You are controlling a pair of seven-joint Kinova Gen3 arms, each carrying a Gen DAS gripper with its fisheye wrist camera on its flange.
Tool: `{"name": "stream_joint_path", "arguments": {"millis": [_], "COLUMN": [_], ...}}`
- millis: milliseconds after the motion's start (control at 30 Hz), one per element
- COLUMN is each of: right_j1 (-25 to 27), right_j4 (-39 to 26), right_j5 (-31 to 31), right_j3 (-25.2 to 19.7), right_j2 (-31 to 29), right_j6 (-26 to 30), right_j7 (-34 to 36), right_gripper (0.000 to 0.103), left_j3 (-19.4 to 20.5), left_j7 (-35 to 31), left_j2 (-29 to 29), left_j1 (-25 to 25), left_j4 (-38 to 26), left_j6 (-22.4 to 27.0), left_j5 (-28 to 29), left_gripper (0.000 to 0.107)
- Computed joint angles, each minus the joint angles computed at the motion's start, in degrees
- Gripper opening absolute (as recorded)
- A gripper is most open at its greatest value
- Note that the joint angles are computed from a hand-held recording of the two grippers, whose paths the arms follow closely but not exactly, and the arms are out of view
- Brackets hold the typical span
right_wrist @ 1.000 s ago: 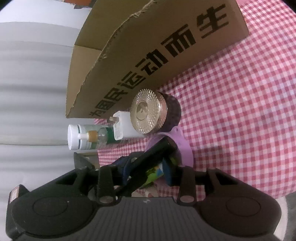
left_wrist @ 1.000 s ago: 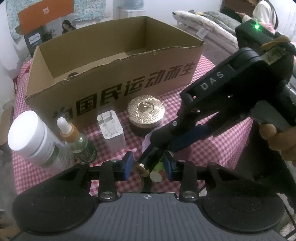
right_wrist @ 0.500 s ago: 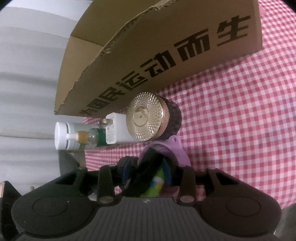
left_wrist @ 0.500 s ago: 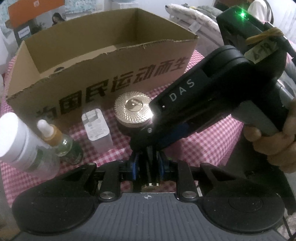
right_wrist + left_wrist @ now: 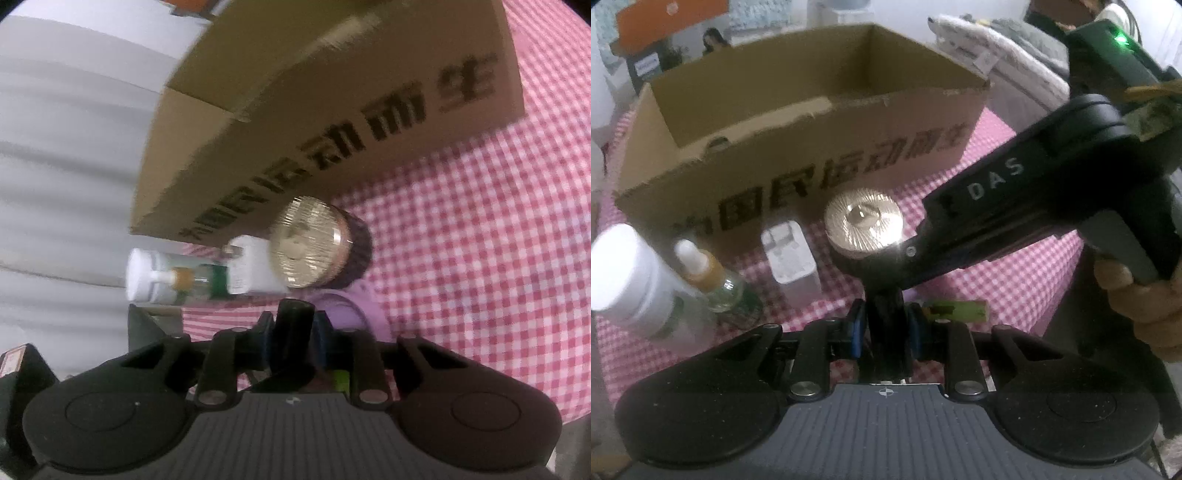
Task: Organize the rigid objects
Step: 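Lower the black cylinder into the cardboard box and open the right tool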
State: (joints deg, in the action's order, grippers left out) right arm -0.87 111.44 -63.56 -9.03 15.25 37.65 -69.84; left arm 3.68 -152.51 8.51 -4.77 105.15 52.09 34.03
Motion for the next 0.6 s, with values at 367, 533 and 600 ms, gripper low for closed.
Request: {"name": "stream_joint_path", "arguments": {"millis": [367,533,600], "right_j1": [-2.9,-1.7,-1.0], "right_j4": [-5.8,-14.9,-20.1], "right_j5": [-0.2,-0.1,1.9], "right_j3": [0.1,-0.1,-0.2], "right_j2": [-5.3,0.1,3.9], "right_j6": [-3.9,-0.8,1.7], "right_j7": [6.0,8.1,5.4], "right_gripper": [0.024,0.024,0.024], "left_j3": [-2.8,-1.5,-3.0], "left_j7": [-2.9,2.6,6.9], "left_j2": [-5.5,-2.7,0.2], "left_j1": [-1.4,-0.4,2.2], "left_j4": [-2.5,-7.9,-11.4], "left_j6": [-1.5,-5.3,-5.4], "left_j5": [7.7,4.9,1.8], "left_gripper": [0.021,0.021,0.021]}}
